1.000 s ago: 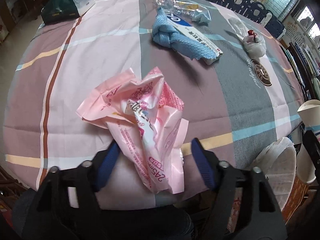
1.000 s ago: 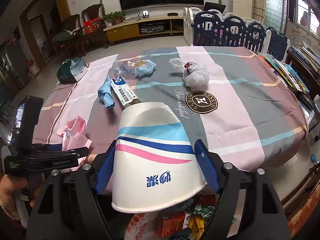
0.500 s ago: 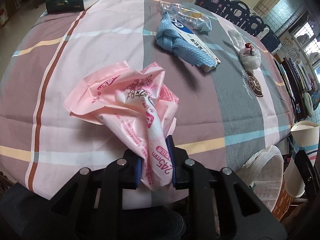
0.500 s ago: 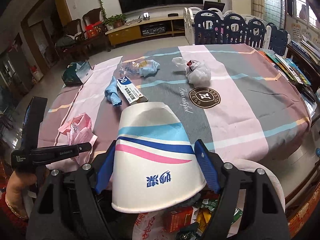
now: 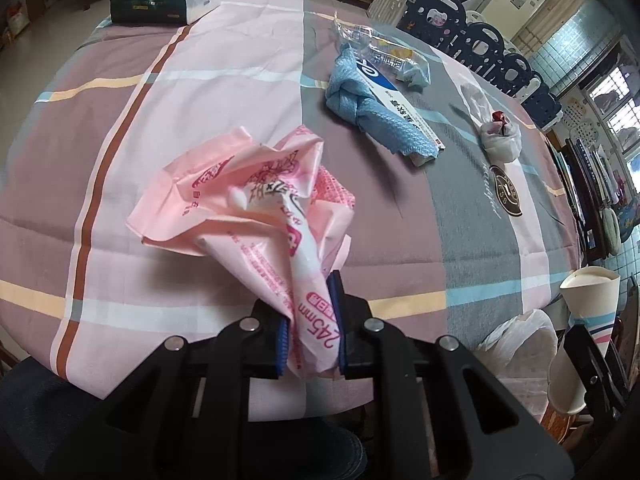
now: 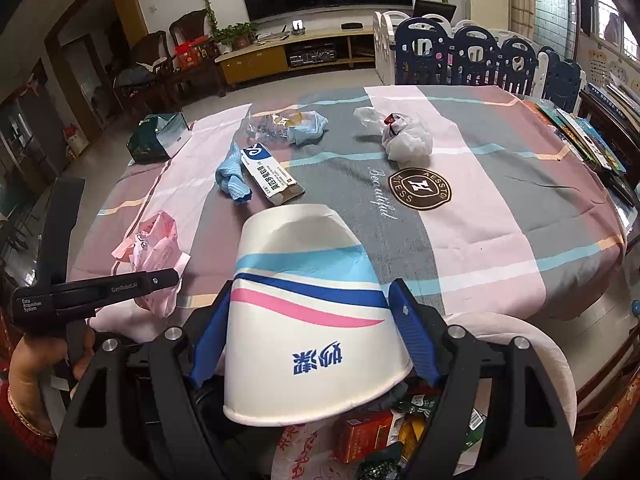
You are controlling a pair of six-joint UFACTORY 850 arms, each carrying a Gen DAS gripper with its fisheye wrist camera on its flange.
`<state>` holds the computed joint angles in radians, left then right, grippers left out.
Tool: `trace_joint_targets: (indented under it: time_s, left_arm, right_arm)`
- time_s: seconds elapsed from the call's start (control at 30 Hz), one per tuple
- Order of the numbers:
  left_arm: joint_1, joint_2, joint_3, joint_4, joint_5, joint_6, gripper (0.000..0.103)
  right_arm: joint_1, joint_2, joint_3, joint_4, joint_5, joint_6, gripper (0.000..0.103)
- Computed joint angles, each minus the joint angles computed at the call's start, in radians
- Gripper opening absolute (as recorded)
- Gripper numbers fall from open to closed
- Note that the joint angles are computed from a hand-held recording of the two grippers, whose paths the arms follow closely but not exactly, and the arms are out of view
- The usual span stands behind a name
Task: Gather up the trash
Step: 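Drop the paper cup into the basket with the right tool while the left drops the pink bag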
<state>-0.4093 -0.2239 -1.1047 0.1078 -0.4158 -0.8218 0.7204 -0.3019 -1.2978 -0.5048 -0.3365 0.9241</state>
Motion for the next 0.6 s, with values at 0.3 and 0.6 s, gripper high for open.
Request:
trace_joint_targets:
  time_s: [0.3,0.6]
  left_arm:
    - [-0.006,0.002,0.002,0.063,-0.014,-0.073,0.017]
    - [-0.04,0.136,0.114,0.142,0.149,-0.136,0.017]
  right_arm:
    - [0.009,0.107,0.059,-0.111,-0.003,0.093,0.075]
    - [-0.011,0.308,0.201,-0.199,-0.036,0.194,0.075]
